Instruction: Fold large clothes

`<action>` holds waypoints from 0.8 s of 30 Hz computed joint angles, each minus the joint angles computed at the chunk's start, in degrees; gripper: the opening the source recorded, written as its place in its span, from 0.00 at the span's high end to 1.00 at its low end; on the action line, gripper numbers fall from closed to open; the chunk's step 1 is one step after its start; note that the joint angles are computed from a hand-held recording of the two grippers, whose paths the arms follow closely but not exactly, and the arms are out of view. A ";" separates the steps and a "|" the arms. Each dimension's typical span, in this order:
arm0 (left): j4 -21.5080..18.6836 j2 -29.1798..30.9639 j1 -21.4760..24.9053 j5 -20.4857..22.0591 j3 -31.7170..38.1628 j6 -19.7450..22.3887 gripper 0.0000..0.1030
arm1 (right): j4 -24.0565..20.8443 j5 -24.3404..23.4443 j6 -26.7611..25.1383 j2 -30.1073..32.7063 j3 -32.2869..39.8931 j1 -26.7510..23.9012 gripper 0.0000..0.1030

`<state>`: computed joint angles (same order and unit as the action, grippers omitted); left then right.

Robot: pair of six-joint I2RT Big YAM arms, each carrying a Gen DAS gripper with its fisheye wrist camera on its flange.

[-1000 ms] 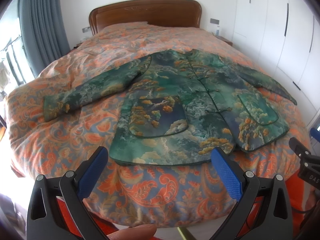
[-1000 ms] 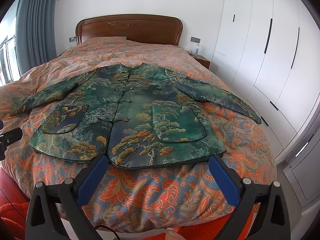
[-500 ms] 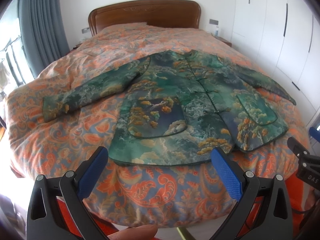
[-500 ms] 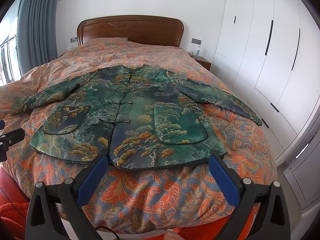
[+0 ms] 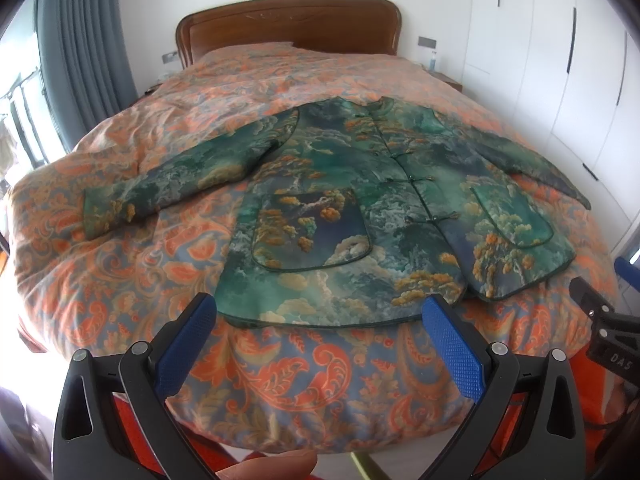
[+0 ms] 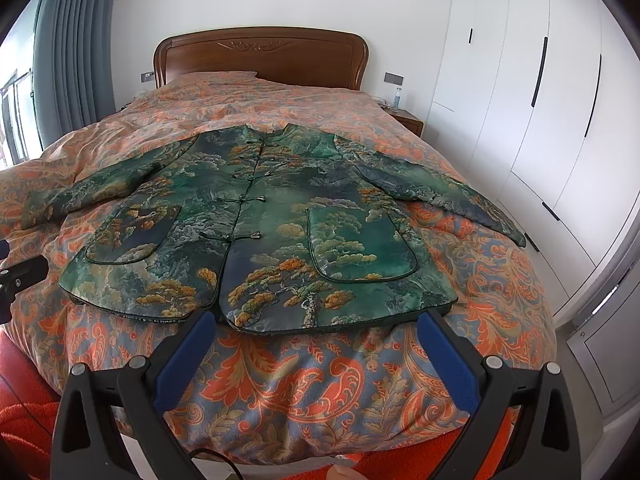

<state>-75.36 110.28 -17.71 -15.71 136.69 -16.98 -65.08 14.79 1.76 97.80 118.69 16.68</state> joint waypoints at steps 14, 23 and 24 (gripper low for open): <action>1.24 -0.60 0.08 0.03 -1.59 -0.02 0.00 | -0.30 -0.13 -0.32 0.12 0.19 0.34 0.00; 1.29 -0.67 0.10 0.07 -1.70 -0.06 0.00 | -0.15 -0.16 -0.27 0.12 -0.04 0.41 0.00; 1.29 -0.67 0.10 0.07 -1.70 -0.06 0.00 | -0.23 -0.15 -0.23 0.14 -0.05 0.43 0.00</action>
